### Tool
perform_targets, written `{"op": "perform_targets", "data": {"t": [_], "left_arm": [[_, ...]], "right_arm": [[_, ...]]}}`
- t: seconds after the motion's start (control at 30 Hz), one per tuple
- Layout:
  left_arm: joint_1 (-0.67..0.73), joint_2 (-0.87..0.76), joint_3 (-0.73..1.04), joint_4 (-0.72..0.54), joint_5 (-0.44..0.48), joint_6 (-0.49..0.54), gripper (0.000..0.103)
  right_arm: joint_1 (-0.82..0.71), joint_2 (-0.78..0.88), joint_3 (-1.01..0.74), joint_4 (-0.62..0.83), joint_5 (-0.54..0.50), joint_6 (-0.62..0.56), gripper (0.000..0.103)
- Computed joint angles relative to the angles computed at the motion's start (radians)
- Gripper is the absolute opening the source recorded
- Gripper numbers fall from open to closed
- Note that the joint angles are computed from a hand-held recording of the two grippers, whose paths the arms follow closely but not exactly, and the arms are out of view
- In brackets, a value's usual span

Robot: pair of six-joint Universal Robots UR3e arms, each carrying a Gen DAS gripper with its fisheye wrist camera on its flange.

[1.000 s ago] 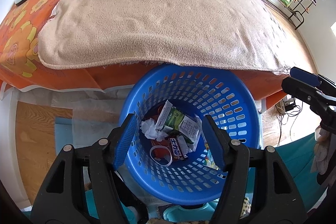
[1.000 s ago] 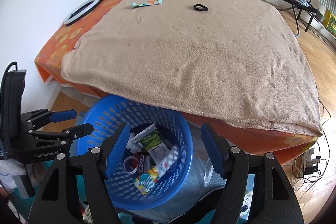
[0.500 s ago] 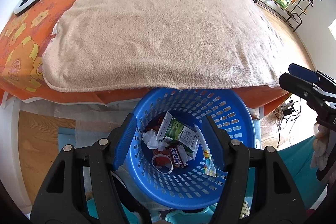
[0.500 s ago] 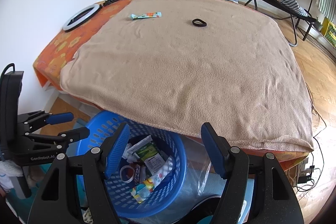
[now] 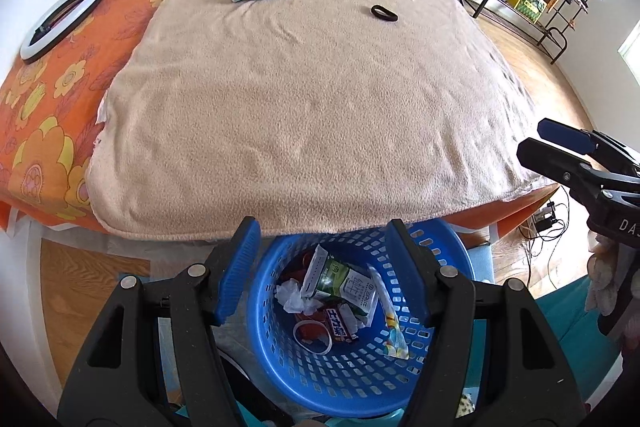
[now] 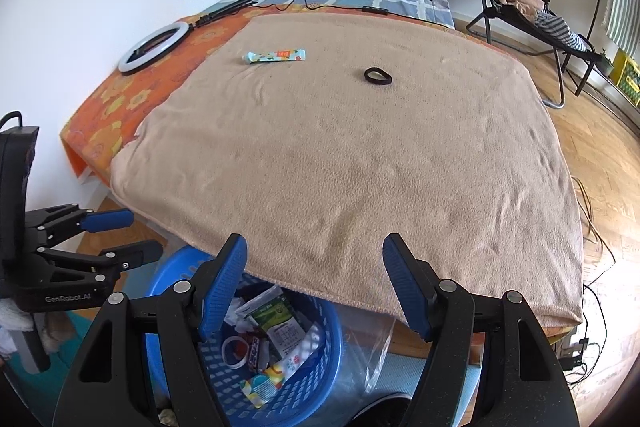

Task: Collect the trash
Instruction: 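Move both tools back over the bed toward the lotion tube and hair tie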

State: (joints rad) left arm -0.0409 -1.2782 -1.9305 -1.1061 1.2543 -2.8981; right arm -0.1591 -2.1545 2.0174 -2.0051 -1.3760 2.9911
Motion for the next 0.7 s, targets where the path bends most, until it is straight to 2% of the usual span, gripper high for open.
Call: {"op": "perform_targets", "data": {"t": [0.47, 0.7], "left_arm": [[-0.031, -0.296, 0.312, 0.034, 0.002, 0.022, 0.067], [-0.048, -0.486, 0.541, 0.021, 0.015, 0.025, 0.067]], "right_arm": [[-0.192, 0.088, -0.005, -0.131, 0.188, -0.071, 0.070], [-0.166, 0.254, -0.084, -0.223, 0.157, -0.044, 0.070]]}}
